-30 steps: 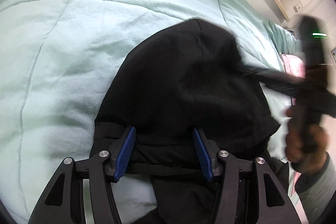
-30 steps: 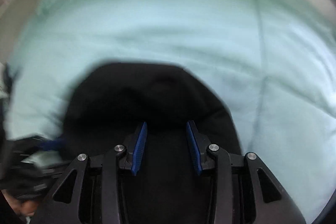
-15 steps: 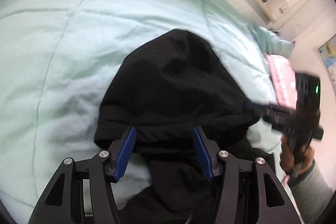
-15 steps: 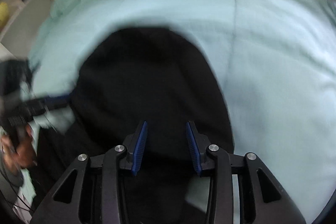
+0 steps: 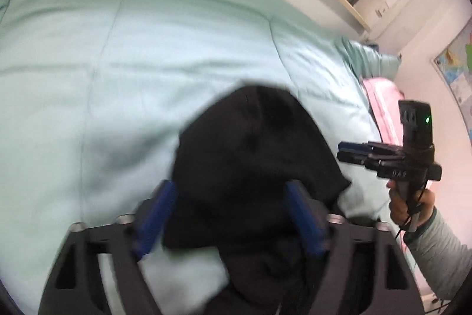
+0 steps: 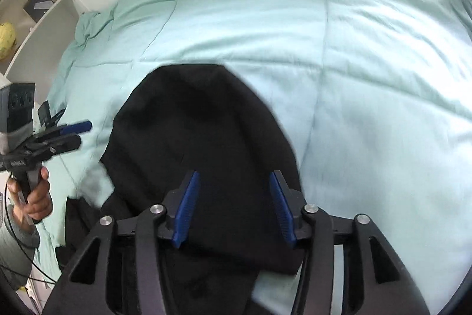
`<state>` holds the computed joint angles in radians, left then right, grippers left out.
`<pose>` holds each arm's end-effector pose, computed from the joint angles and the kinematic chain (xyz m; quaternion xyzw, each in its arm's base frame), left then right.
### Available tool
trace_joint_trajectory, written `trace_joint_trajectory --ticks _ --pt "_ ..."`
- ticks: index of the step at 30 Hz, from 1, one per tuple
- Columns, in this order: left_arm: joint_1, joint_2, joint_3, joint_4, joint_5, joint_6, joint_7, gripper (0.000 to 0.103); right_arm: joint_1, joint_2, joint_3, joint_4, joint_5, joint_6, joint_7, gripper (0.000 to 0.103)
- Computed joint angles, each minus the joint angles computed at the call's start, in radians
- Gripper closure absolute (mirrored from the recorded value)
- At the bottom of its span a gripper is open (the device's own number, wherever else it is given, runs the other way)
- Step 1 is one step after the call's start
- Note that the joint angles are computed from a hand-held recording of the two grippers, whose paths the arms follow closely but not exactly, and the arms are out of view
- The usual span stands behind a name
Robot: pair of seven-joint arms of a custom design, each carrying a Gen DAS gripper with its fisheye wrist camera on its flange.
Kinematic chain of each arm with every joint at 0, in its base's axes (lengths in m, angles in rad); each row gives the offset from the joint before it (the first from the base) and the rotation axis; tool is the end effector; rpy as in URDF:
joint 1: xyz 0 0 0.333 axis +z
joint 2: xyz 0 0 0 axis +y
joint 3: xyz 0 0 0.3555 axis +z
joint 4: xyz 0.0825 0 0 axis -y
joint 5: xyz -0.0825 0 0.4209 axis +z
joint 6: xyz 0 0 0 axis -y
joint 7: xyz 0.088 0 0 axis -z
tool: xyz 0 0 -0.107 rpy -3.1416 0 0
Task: Fold large clothes
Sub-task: 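Lift the hem with both grippers and fold it toward the hood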
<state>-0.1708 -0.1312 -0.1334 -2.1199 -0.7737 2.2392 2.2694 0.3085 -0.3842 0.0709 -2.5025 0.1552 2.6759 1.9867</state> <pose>0.5358 -0.1926 0.5256 0.4451 -0.8301 0.3268 0.0773 0.4439 0.1740 0.5000 -0.6255 0.7292 -0.0677 0.2692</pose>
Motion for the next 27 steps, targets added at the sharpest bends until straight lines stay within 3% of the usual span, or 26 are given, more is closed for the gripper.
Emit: trace_joint_trajectory --ticks 4,7,11,13,14,15,16,17,18,22,27 --pt "0.019 0.171 -0.012 0.183 0.024 -0.119 -0.016 0.021 0.042 0.101 -0.09 0.068 0.129 -0.004 -0.144 0.05" --pt "0.035 0.295 -0.045 0.307 0.074 -0.212 -0.055 0.021 0.049 0.163 -0.114 0.088 0.245 0.022 -0.268 0.05" --pt "0.068 0.413 -0.086 0.405 0.071 -0.336 -0.074 0.021 0.063 0.242 -0.155 0.132 0.502 -0.003 -0.509 0.05" --pt "0.08 0.444 -0.103 0.425 0.056 -0.356 -0.09 0.022 0.061 0.286 -0.17 0.162 0.664 -0.044 -0.662 0.049" --pt "0.085 0.438 -0.111 0.41 0.04 -0.339 -0.08 0.026 0.055 0.299 -0.163 0.172 0.707 -0.057 -0.706 0.053" --pt "0.088 0.413 -0.117 0.377 0.024 -0.302 -0.053 0.048 0.052 0.302 -0.145 0.173 0.722 -0.051 -0.731 0.077" --pt "0.092 0.391 -0.121 0.35 0.012 -0.284 -0.025 0.061 0.046 0.285 -0.122 0.165 0.684 -0.046 -0.735 0.085" --pt "0.094 0.364 -0.125 0.323 -0.004 -0.27 0.006 0.072 0.037 0.264 -0.095 0.153 0.637 -0.025 -0.703 0.085" --pt "0.095 0.337 -0.125 0.299 -0.021 -0.262 0.033 0.077 0.029 0.238 -0.066 0.138 0.586 0.001 -0.668 0.087" --pt "0.095 0.164 -0.096 0.183 -0.09 -0.288 0.169 0.082 0.013 0.065 0.024 0.054 0.345 0.05 -0.479 0.089" --pt "0.066 -0.102 0.002 0.032 -0.138 -0.405 0.285 0.082 -0.014 -0.191 0.16 -0.024 0.106 -0.017 -0.216 0.089"
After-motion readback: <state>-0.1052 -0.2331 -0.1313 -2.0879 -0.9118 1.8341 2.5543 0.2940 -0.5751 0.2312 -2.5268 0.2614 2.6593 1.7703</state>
